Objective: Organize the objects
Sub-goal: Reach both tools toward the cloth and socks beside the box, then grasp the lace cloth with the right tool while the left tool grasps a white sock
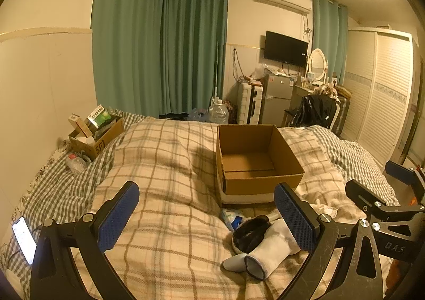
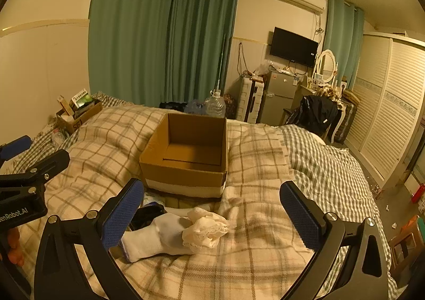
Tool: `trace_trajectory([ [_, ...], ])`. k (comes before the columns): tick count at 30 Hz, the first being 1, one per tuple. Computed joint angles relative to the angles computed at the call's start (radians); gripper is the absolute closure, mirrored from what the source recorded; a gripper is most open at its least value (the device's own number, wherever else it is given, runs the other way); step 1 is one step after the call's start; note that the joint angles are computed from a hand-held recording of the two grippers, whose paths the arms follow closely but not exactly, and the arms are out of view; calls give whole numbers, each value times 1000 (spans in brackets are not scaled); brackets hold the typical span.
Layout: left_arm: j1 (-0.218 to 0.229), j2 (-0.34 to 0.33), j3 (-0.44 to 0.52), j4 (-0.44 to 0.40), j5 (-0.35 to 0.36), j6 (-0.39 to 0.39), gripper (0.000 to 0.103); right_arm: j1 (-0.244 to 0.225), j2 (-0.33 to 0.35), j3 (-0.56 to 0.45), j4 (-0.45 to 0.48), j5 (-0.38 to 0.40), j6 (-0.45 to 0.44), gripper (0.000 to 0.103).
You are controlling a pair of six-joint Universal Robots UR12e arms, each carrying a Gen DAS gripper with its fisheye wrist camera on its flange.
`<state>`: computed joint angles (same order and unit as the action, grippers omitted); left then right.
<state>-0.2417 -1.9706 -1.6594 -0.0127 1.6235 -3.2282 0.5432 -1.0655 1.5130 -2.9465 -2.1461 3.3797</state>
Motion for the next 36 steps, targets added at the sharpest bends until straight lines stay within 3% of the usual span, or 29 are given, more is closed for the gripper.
trace_trajectory([
  [3,-1,-11,7,-24,10,-3,0,-12,9,-3,44,18,20,0],
  [10,-6,-43,28,-132,7,-12,0,-58,32,-26,250,156,122,2],
  [13,-10,-56,35,-173,0,-11,0,-82,51,-34,294,246,133,11],
  [14,-11,-60,39,-189,0,-8,0,-88,55,-35,308,269,137,21],
  [15,-13,-63,41,-199,-1,-6,0,-96,56,-29,303,307,141,37],
  [16,-14,-66,43,-214,-4,-5,0,-104,53,-16,274,349,146,47],
  [17,-15,-68,46,-223,-8,-5,0,-112,46,0,235,391,153,67],
  [18,-15,-67,47,-230,-14,-8,0,-113,41,9,212,390,156,77],
  [21,-16,-66,51,-250,-59,-9,0,-98,27,23,176,293,146,82],
  [24,-32,-73,62,-264,-87,33,0,-99,4,52,117,277,151,84],
  [27,-60,-88,80,-283,-79,122,2,-99,-5,60,115,242,146,84],
  [30,-77,-108,103,-321,-107,195,5,-110,-16,82,92,272,165,84],
  [31,-80,-114,112,-349,-110,211,8,-113,-18,86,91,277,170,84],
  [33,-85,-127,134,-431,-129,243,30,-117,-18,88,93,281,176,84],
  [36,-87,-136,144,-492,-137,266,46,-118,-23,101,85,286,184,84],
])
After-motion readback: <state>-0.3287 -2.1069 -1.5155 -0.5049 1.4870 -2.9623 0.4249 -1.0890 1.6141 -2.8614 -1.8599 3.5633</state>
